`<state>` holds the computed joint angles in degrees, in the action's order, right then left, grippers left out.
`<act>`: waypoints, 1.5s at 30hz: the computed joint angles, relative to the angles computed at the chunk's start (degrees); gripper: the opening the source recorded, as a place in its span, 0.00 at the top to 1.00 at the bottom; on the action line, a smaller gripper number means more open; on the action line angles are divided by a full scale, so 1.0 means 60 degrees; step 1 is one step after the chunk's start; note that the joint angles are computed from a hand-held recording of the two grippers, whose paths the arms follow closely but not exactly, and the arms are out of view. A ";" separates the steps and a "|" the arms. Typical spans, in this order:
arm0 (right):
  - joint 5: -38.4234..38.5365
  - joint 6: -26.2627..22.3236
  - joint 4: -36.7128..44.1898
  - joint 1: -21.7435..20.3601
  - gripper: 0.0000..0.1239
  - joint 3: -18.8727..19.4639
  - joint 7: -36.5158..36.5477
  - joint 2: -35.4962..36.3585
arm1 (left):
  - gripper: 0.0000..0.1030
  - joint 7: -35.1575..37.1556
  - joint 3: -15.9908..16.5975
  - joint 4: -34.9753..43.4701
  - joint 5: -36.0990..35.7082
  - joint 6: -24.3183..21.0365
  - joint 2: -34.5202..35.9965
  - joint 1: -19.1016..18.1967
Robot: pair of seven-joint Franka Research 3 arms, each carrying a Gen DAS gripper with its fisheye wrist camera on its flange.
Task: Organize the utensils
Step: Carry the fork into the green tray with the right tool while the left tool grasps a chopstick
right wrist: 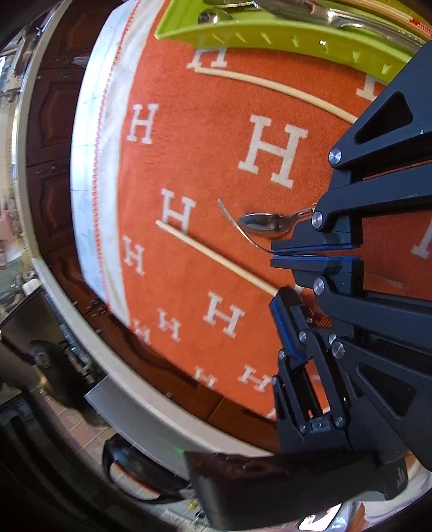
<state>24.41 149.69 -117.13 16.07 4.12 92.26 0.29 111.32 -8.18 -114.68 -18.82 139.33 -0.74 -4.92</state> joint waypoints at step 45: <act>-0.3386 -0.2080 -0.3724 -0.2627 0.98 -0.0176 0.1134 -0.5296 | 0.96 -0.1534 -0.0879 0.1174 -0.1586 -0.2595 0.0090 -0.1691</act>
<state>4.10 137.21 -139.47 0.30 3.07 99.06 -31.48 102.12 -13.46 -107.64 -28.34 123.76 -0.20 -15.06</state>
